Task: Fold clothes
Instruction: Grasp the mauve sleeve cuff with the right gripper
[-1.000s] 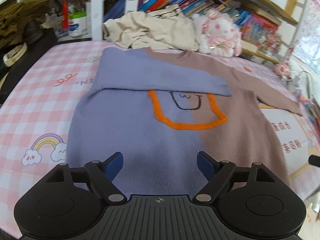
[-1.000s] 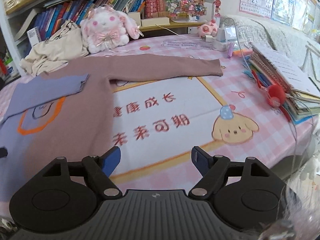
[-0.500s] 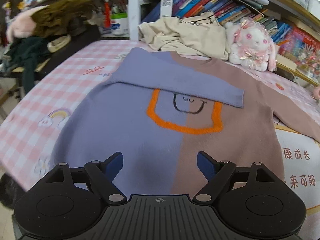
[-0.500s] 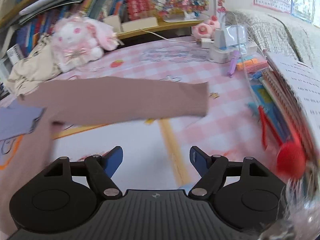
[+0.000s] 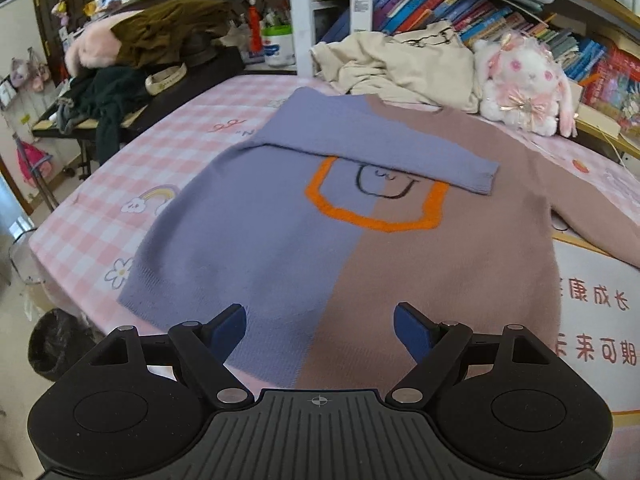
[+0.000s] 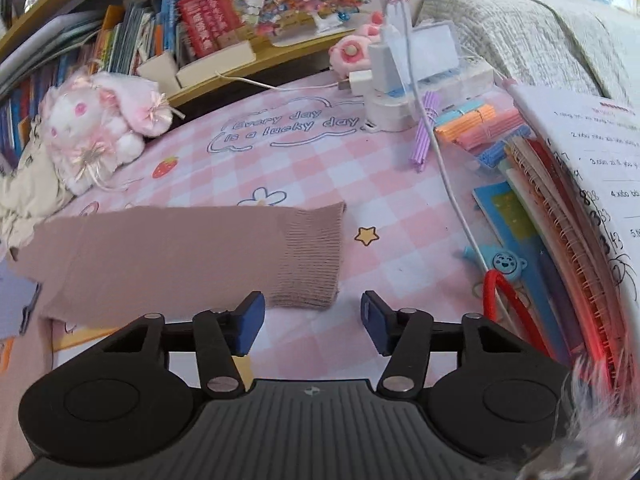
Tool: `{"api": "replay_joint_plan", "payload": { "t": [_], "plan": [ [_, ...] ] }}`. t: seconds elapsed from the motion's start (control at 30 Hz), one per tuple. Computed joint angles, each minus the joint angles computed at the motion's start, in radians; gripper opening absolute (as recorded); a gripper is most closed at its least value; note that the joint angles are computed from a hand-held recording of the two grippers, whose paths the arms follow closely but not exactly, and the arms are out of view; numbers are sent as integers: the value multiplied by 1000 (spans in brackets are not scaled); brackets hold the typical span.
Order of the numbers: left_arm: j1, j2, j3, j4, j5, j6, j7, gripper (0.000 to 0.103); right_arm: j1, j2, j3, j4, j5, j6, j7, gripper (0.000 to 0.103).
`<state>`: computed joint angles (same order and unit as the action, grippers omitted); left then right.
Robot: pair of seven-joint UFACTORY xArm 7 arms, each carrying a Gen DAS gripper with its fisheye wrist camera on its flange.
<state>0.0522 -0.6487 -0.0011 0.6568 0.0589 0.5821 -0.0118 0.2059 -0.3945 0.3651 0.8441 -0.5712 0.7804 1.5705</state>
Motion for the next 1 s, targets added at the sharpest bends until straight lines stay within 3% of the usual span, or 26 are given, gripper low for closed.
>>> {"api": "replay_joint_plan", "payload": {
  "t": [0.23, 0.57, 0.83, 1.0],
  "plan": [
    [-6, 4, -30, 9, 24, 1, 2, 84, -22, -6, 1, -21, -29, -46, 34, 50],
    [-4, 15, -24, 19, 25, 18, -27, 85, -37, -44, 0, -53, 34, -81, 30, 46],
    [9, -17, -57, -12, 79, -18, -31, 85, -80, -11, -5, -68, 40, -250, 129, 45],
    [8, -21, -46, -9, 75, -8, -33, 85, -104, 30, -25, -63, 44, -346, 128, 45]
  ]
}}
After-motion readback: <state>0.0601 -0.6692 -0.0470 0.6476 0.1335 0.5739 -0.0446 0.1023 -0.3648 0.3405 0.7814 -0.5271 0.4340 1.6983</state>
